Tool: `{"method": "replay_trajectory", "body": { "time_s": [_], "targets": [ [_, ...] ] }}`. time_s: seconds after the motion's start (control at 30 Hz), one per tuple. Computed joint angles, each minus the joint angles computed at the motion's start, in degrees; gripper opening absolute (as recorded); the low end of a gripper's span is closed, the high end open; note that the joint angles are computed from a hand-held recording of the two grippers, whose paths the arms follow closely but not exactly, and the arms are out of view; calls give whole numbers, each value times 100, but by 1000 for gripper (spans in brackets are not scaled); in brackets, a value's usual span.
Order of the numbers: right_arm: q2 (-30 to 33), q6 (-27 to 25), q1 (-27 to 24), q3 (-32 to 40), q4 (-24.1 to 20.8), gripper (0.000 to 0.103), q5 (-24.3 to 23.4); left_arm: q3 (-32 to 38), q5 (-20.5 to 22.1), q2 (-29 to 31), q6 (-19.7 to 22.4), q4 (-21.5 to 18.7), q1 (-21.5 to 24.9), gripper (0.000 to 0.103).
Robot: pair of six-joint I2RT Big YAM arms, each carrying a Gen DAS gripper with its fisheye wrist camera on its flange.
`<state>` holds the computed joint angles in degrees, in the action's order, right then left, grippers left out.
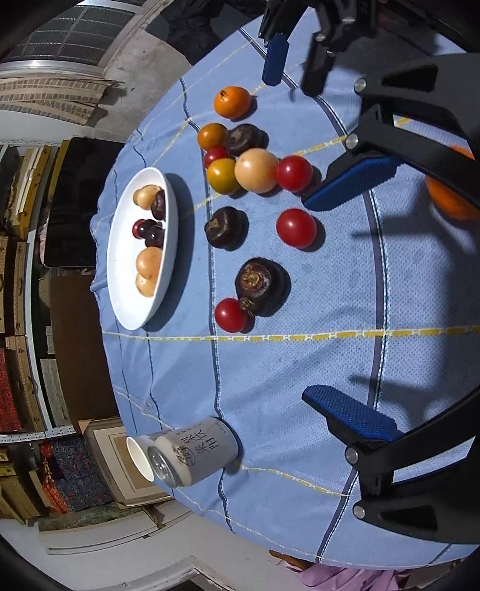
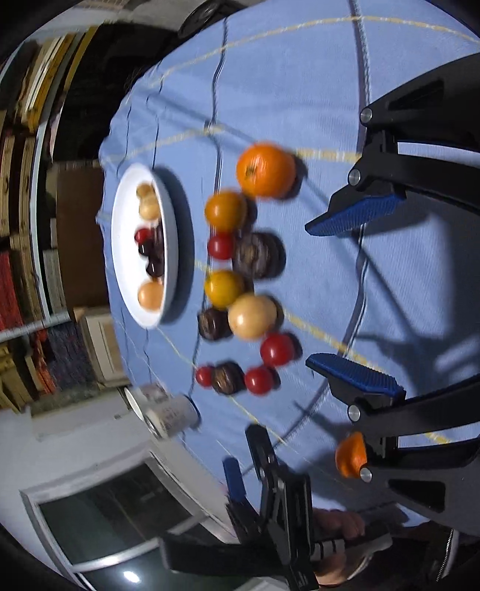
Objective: Organize fruits
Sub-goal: 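Withdraw both open tools from the plate toward the loose fruits, then grasp a red cherry tomato with the right tool while the left tool grasps another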
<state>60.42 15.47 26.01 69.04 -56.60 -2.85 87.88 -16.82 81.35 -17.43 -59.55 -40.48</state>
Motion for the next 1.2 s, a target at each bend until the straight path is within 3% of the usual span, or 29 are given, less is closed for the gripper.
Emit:
{"method": "replay_trajectory", "body": {
  "time_s": [0.13, 0.3, 0.43, 0.6, 0.8, 1.03, 1.2],
  "targets": [
    [362, -60, 248, 240, -61, 55, -14, -44, -24, 33, 3, 11, 76, 93],
    [825, -89, 450, 539, -153, 53, 156, -53, 121, 88, -13, 1, 174, 93],
    [1111, -125, 505, 752, -283, 44, 241, -77, 120, 109, -18, 9, 207, 93],
    [1305, -113, 675, 851, -263, 31, 735, -47, 115, 186, -73, -69, 222, 93],
    [1096, -69, 484, 677, -194, 29, 324, -3, 175, 209, -34, -84, 161, 93],
    [673, 80, 213, 329, -138, 30, 24, 316, 939, 443, -35, -282, 136, 93],
    [481, 110, 73, 146, -111, 30, -57, 579, 1091, 694, 68, -428, 62, 91]
  ]
}}
